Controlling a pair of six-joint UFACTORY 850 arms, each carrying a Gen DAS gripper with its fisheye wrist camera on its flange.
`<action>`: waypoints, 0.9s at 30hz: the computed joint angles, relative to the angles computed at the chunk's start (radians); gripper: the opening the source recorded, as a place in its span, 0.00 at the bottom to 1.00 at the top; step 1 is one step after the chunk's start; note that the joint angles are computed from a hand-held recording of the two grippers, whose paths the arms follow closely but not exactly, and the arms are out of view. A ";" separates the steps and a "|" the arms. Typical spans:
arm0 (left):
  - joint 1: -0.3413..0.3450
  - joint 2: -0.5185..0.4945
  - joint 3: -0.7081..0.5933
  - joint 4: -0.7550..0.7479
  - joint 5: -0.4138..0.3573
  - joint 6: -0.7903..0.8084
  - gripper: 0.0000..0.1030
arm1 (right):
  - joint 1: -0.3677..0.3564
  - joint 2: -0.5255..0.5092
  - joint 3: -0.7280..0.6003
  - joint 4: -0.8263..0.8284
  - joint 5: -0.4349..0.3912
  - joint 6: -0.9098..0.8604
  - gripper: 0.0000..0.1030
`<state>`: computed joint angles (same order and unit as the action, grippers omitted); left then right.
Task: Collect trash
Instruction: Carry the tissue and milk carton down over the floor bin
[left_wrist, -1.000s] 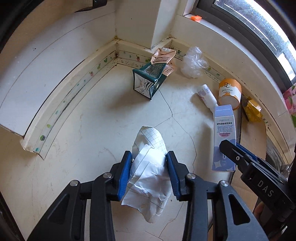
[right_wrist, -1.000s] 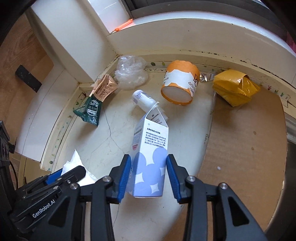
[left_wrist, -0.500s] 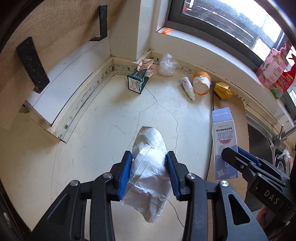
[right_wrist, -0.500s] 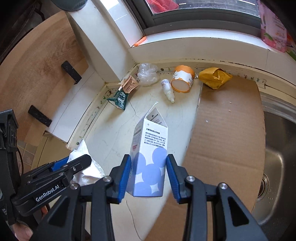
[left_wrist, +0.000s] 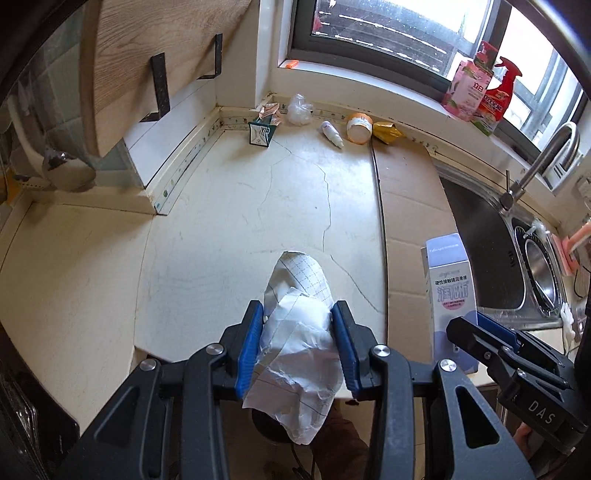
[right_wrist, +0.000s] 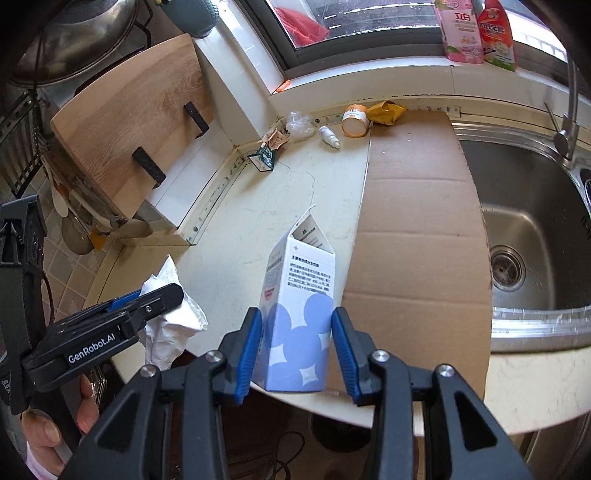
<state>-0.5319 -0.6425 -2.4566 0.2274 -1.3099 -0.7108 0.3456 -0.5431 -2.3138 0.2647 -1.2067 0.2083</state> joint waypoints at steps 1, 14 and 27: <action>-0.007 0.062 0.102 0.000 0.043 -0.014 0.36 | 0.010 0.055 0.080 -0.008 0.032 0.010 0.38; -0.101 0.416 0.644 0.008 0.185 -0.125 0.36 | 0.130 0.395 0.525 -0.070 0.142 0.070 0.38; -0.142 0.483 0.782 0.015 0.194 -0.222 0.36 | 0.144 0.468 0.669 -0.031 0.130 -0.014 0.38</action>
<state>-0.6744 -0.1597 -1.6745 0.2421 -1.1157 -0.9326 0.4893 -0.0752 -1.6443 0.2335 -1.0767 0.1943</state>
